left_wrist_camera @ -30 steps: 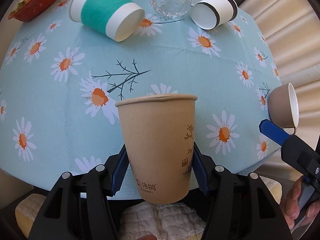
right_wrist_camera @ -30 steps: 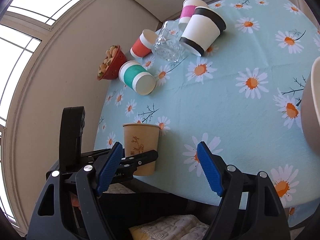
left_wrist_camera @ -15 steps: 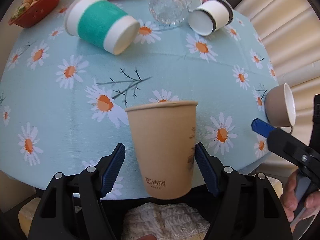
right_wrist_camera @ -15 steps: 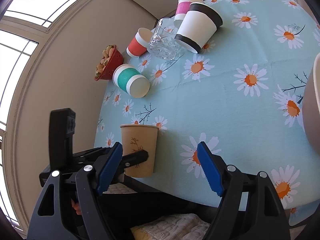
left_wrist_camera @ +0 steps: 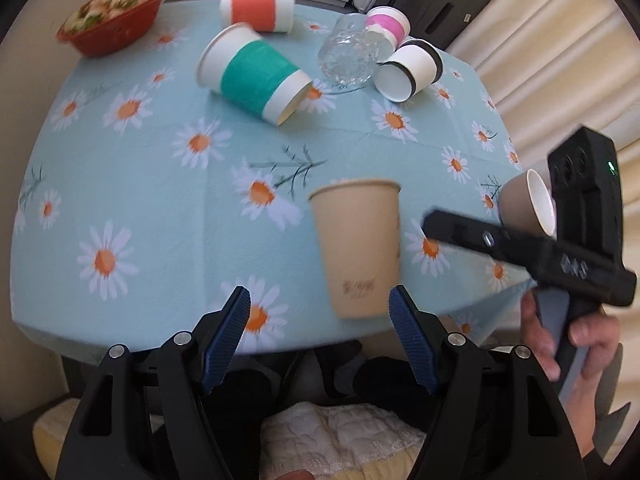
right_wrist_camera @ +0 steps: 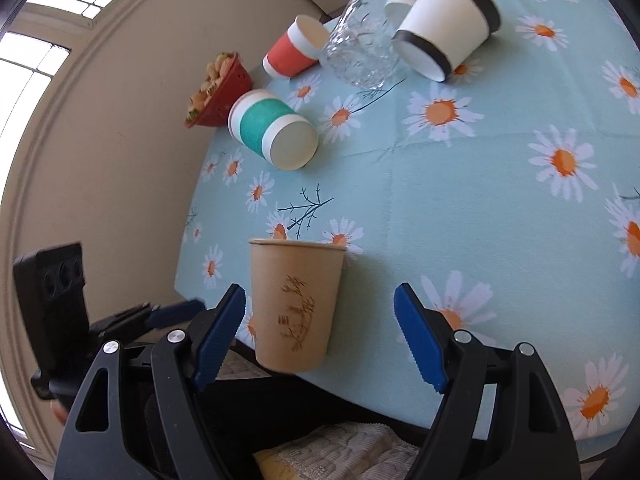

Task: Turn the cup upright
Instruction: 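Grasp the tan cup with the right gripper while the left gripper releases it, then carry the tan cup upright with the right gripper and lower it onto the cloth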

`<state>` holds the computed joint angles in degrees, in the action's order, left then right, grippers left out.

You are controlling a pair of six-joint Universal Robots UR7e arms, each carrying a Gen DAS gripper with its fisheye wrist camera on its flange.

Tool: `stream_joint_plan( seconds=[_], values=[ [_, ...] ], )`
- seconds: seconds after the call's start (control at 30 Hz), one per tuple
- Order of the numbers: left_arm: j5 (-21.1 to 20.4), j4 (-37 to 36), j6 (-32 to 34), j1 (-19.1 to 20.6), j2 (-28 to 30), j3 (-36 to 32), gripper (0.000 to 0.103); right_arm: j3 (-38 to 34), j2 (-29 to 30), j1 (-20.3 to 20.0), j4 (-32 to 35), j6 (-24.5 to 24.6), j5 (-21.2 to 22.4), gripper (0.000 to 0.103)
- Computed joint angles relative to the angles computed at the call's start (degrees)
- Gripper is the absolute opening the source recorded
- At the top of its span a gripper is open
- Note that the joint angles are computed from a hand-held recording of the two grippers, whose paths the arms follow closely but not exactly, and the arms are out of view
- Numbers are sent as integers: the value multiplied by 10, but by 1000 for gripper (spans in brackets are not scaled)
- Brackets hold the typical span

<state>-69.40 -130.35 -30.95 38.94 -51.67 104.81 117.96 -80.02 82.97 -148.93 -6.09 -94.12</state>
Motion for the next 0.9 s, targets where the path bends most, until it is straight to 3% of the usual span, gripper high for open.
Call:
stream_joint_plan(
  seconds=[0.17,0.3,0.37,0.57,0.9],
  values=[
    [20,-37,6,-4,-27,49,70,-23,37,14,18,9,-26,77],
    [10,-53,5,6,-40,71,70,-37,57,17,34,18,-34,77],
    [6,-63,3,13,-46,80,70,-42,64,15,44,22,-29,69],
    [5,-89,10,24,-55,101,70,-52,74,16,57,24,-35,63],
    [-23,-156,11,36,-64,125,70,-35,67,26,20,10,-57,62]
  ],
)
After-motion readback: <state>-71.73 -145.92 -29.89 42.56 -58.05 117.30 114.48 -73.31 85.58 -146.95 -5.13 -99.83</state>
